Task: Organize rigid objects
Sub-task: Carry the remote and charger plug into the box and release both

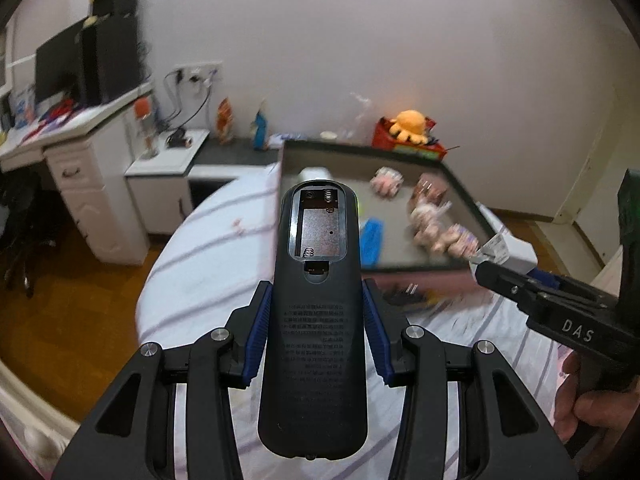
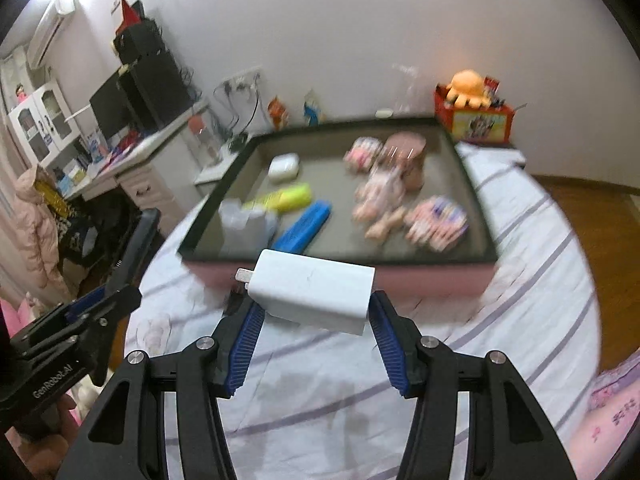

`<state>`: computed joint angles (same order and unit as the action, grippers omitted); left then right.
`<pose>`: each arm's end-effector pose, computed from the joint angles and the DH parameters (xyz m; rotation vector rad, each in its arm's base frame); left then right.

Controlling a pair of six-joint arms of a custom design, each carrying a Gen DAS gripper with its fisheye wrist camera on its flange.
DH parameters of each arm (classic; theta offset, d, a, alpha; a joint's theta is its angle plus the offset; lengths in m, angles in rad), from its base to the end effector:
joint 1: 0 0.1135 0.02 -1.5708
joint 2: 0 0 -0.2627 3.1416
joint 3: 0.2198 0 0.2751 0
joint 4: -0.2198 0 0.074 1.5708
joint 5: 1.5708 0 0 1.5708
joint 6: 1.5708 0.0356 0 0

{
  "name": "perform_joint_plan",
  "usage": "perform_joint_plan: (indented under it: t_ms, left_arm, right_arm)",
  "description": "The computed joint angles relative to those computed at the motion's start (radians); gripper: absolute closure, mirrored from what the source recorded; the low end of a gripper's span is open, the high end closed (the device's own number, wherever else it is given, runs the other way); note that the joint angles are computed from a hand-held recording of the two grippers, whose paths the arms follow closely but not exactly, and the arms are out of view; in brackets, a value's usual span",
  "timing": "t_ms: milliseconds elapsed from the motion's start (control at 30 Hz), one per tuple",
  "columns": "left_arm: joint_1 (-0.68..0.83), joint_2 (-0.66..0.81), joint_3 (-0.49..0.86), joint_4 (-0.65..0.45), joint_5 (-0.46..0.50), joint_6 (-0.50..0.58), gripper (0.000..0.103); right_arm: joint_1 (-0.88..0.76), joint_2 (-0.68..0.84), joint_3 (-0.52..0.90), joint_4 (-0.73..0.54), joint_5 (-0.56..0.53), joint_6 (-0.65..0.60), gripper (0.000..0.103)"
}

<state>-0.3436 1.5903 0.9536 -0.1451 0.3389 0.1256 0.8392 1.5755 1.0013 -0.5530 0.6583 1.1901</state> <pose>0.3284 -0.1301 0.1890 0.7079 2.2431 -0.5053 0.2320 0.2259 0.1885 0.5909 2.2919 0.0264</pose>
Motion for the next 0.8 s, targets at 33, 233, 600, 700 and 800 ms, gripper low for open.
perform_joint_plan:
  t_ms: [33, 233, 600, 700, 800]
  left_arm:
    - [-0.019, 0.014, 0.027, -0.001, -0.006, -0.007, 0.059]
    - [-0.108, 0.149, 0.222, -0.029, -0.025, -0.047, 0.059]
    - [-0.18, 0.455, 0.589, -0.158, -0.067, -0.069, 0.059]
    - [-0.189, 0.526, 0.669, -0.196, -0.08, -0.066, 0.059]
    - [-0.195, 0.587, 0.738, -0.232, -0.088, -0.065, 0.059]
  right_arm:
    - [-0.016, -0.022, -0.001, -0.016, 0.01, -0.015, 0.047]
    - [-0.142, -0.095, 0.009, -0.037, 0.002, -0.16, 0.047]
    - [-0.38, 0.022, 0.055, 0.106, -0.188, -0.39, 0.047]
    - [-0.432, 0.076, 0.079, 0.135, -0.239, -0.423, 0.047]
    - [-0.476, 0.134, 0.101, 0.155, -0.286, -0.448, 0.047]
